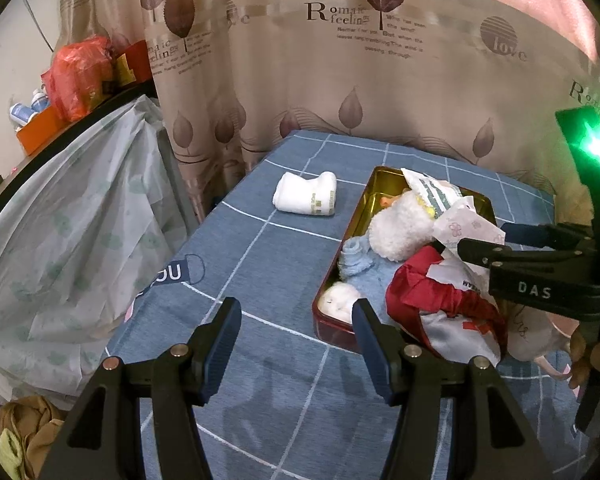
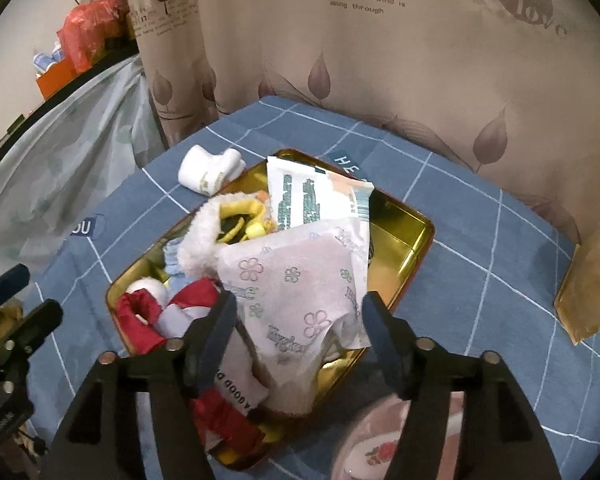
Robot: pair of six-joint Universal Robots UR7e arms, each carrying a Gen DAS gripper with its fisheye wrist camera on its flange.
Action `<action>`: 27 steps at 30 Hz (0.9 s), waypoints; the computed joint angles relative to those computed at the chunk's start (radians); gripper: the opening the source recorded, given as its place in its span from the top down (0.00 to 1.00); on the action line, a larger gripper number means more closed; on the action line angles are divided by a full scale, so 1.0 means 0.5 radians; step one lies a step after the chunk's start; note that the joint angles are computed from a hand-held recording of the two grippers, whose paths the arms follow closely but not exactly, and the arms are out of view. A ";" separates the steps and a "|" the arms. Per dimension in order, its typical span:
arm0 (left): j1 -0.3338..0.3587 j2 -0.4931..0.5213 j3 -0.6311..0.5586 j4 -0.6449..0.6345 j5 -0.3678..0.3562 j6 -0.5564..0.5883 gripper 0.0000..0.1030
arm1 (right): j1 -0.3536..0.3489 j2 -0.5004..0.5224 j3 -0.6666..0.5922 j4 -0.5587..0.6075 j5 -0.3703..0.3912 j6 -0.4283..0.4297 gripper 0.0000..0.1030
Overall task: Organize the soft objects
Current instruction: 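Carry the pink floral wipes packet into the tin and open the right gripper, then withdraw both tools away from the filled gold tin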
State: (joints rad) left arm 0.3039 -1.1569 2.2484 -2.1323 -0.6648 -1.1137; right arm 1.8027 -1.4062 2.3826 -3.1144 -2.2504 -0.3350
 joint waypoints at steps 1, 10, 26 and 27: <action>-0.006 0.002 -0.002 0.006 -0.003 -0.005 0.43 | 0.014 -0.001 0.001 -0.013 -0.013 -0.003 0.29; -0.026 0.004 0.002 -0.019 -0.002 0.012 0.43 | 0.104 -0.098 0.073 -0.103 -0.089 0.062 0.16; -0.065 0.054 -0.012 -0.027 -0.013 0.034 0.43 | 0.463 -0.250 0.462 -0.365 -0.731 0.597 0.01; -0.073 0.060 -0.013 -0.031 -0.012 0.041 0.43 | 0.477 -0.253 0.476 -0.348 -0.744 0.626 0.01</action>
